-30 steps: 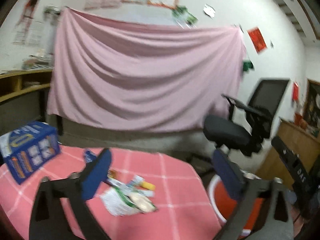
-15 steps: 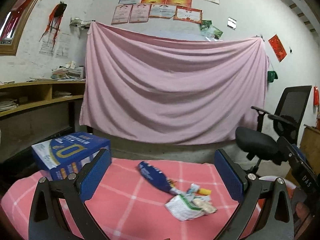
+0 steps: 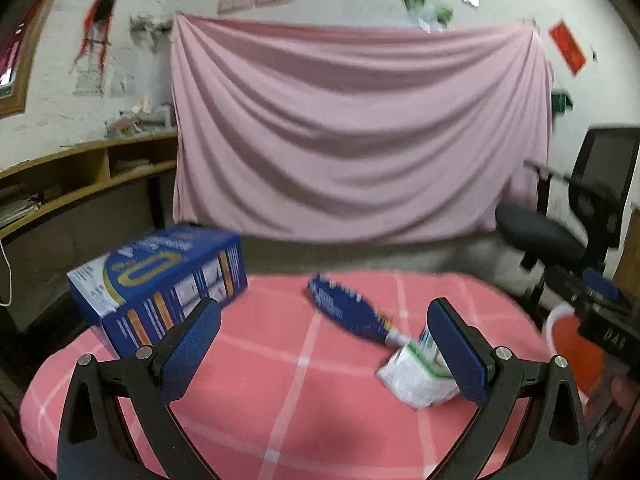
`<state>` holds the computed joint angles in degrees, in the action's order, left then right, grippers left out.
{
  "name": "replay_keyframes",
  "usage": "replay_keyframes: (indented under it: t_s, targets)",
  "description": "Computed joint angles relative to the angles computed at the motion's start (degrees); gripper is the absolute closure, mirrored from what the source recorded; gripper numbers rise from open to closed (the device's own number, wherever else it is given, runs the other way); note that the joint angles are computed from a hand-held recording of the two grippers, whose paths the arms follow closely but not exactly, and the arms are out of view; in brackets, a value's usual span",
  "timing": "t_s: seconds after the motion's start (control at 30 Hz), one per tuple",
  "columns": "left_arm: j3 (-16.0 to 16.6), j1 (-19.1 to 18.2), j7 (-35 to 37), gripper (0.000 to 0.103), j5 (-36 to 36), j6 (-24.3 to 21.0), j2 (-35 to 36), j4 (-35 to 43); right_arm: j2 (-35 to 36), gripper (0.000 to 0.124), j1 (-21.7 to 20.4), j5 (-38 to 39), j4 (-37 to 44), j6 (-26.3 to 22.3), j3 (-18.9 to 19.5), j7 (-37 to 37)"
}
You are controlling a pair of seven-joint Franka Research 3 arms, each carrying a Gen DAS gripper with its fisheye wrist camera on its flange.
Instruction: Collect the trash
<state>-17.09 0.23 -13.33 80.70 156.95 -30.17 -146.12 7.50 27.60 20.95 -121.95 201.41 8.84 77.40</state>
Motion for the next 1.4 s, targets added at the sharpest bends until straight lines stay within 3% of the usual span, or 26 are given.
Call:
replay_keyframes:
  t_s: [0.17, 0.27, 0.4, 0.43, 0.5, 0.53, 0.6, 0.7, 0.77, 0.93, 1.07, 1.1, 1.13, 1.23, 1.3, 1.4]
  targets:
    - [1.4, -1.5, 10.1, 0.003, -7.5, 0.5, 5.1, 2.0, -0.4, 0.021, -0.9, 0.5, 1.1, -7.3, -0.1, 0.9]
    - [3.7, -3.0, 19.4, 0.011, -15.7, 3.4, 8.4, 3.0, -0.6, 0.021, 6.4, 0.6, 2.2, -13.0, -8.2, 0.9]
    - [8.5, -6.4, 34.7, 0.028, -31.1, 8.4, 13.0, 3.7, -0.4, 0.021, 11.4, -6.9, 2.8, -17.4, -14.7, 7.3]
    - [10.3, -8.3, 39.8, 0.028, -36.3, 9.3, 13.9, 3.7, -0.3, 0.021, 11.0, -7.4, 3.2, -18.3, -14.5, 7.7]
    - [13.7, -11.6, 48.0, 0.042, -45.3, 11.9, 15.2, 3.2, -0.1, 0.021, 7.5, -6.3, 3.9, -20.4, -10.9, 6.8]
    - [14.9, -13.1, 51.5, 0.045, -49.1, 11.9, 15.5, 3.1, 0.0, 0.021, 7.9, -8.2, 4.0, -21.0, -11.6, 8.8]
    - [15.8, -14.7, 56.1, 0.055, -54.5, 10.8, 16.4, 3.7, 0.3, 0.021, 6.7, -9.7, 4.5, -22.2, -10.7, 10.3]
    - [15.9, -15.2, 60.9, 0.057, -60.0, 10.5, 17.0, 4.3, 0.9, 0.021, 3.7, -9.9, 5.7, -24.8, -7.8, 10.1]
    - [15.7, -15.1, 63.5, 0.069, -62.9, 11.1, 17.0, 4.3, 1.2, 0.024, 1.3, -9.0, 6.4, -26.1, -5.2, 8.9]
    - [8.5, -8.0, 59.8, 0.080, -58.5, 8.6, 16.1, 5.0, 1.6, 0.026, -2.4, -5.5, 7.6, -28.7, -1.2, 5.3]
    - [4.8, -5.0, 56.3, 0.086, -54.3, 7.7, 15.3, 4.4, 1.7, 0.026, -3.0, -4.4, 8.0, -30.3, -0.4, 3.4]
    - [4.3, -4.7, 55.6, 0.101, -53.6, 7.3, 14.7, 4.1, 1.6, 0.026, -3.0, -4.3, 8.0, -30.5, -0.2, 2.9]
    - [4.1, -4.9, 55.3, 0.103, -53.5, 6.8, 15.1, 4.4, 1.6, 0.026, -2.9, -4.4, 8.1, -30.7, -0.2, 2.4]
    - [4.0, -5.4, 54.9, 0.103, -53.4, 5.2, 14.9, 4.1, 1.6, 0.026, -3.8, -1.2, 8.4, -31.5, 1.4, -1.8]
    - [4.8, -6.1, 55.6, 0.103, -54.6, 5.4, 14.9, 3.9, 1.7, 0.039, -5.5, 4.8, 9.0, -32.9, 3.8, -8.5]
    - [5.3, -6.3, 55.5, 0.103, -55.8, 5.7, 14.5, 3.4, 2.3, 0.053, -5.7, 9.5, 10.6, -36.3, 4.5, -14.5]
